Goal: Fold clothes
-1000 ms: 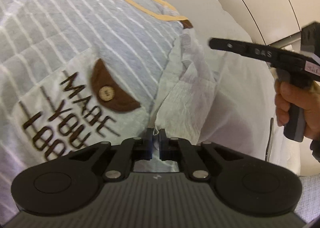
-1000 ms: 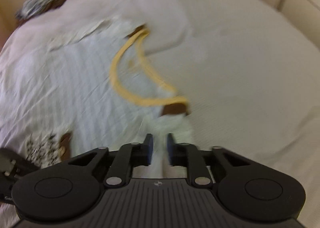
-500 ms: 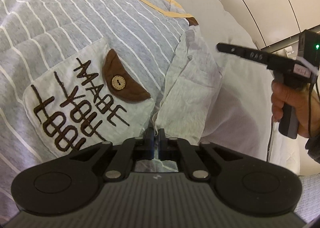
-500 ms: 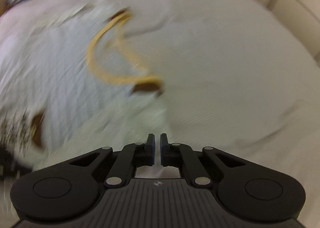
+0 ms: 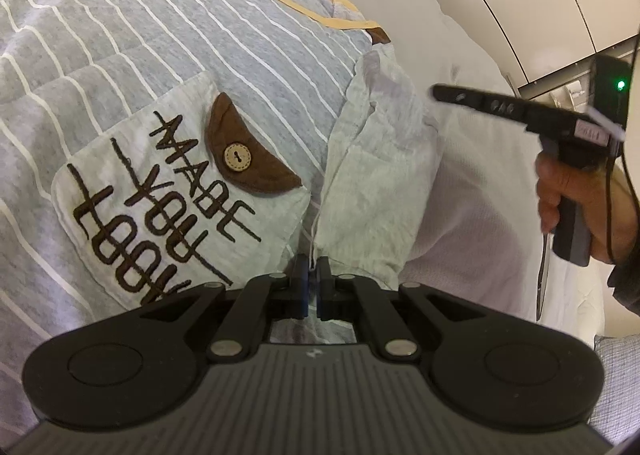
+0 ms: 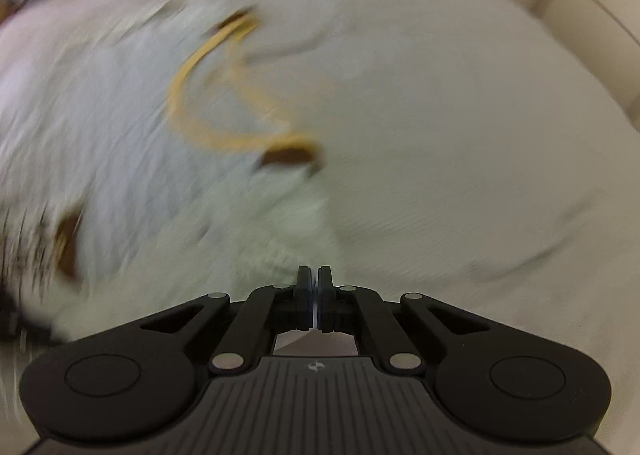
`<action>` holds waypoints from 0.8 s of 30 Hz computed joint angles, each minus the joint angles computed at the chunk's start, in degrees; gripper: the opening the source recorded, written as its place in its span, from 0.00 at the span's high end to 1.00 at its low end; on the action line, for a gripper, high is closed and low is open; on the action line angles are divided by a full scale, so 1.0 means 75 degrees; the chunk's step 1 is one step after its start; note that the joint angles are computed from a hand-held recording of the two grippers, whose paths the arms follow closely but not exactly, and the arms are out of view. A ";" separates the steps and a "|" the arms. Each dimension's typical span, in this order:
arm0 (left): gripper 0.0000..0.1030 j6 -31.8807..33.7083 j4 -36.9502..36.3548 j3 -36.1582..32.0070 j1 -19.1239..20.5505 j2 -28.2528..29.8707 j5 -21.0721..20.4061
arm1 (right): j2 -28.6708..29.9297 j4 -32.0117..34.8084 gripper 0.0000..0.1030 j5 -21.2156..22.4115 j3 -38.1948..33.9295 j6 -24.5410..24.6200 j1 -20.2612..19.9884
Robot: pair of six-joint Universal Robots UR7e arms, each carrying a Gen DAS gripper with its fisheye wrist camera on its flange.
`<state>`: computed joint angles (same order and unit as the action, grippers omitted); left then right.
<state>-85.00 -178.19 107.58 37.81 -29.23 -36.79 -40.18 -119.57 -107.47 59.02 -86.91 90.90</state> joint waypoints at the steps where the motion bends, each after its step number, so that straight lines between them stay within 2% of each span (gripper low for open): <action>1: 0.99 -0.0028 0.0024 0.0007 -0.0010 -0.0010 -0.0002 | 0.0037 -0.0245 1.00 0.0218 -0.0029 0.0283 -0.0012; 2: 0.99 -0.0046 0.0039 0.0012 -0.0019 -0.0021 -0.0001 | 0.0034 -0.0442 0.98 0.0325 -0.0039 0.0415 -0.0008; 5: 0.99 -0.0094 0.0051 0.0035 -0.0046 -0.0045 0.0006 | 0.0011 -0.0001 0.95 0.0484 -0.0350 0.0910 0.0006; 10: 1.00 0.0010 -0.0090 0.0009 -0.0030 0.0025 0.0039 | -0.0312 0.1464 0.93 0.0265 -0.0118 0.0606 0.0090; 13: 0.99 -0.0004 -0.0189 0.0061 -0.0052 0.0019 0.0086 | -0.0259 0.1094 0.92 -0.0390 0.0443 -0.0159 0.0214; 16: 0.99 -0.0093 -0.0211 0.0145 -0.0100 -0.0044 0.0132 | -0.0111 0.0329 0.92 0.0072 0.0570 0.0101 0.0157; 20: 0.99 0.0244 0.0053 0.0195 -0.0206 -0.0249 0.0275 | -0.0201 0.0366 0.89 0.1137 0.0285 0.1116 0.0070; 22: 0.99 0.0825 -0.0113 0.0129 -0.0215 -0.0261 0.0351 | -0.0322 0.0442 0.89 0.1105 0.0228 0.1231 0.0028; 24: 0.99 0.1403 -0.0269 -0.0036 -0.0058 -0.0188 0.0145 | -0.0393 0.0709 0.88 0.0876 0.0149 0.1467 -0.0045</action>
<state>-74.47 -180.20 107.30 37.38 -30.64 -35.70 -43.13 -114.25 -100.90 60.13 -75.91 90.57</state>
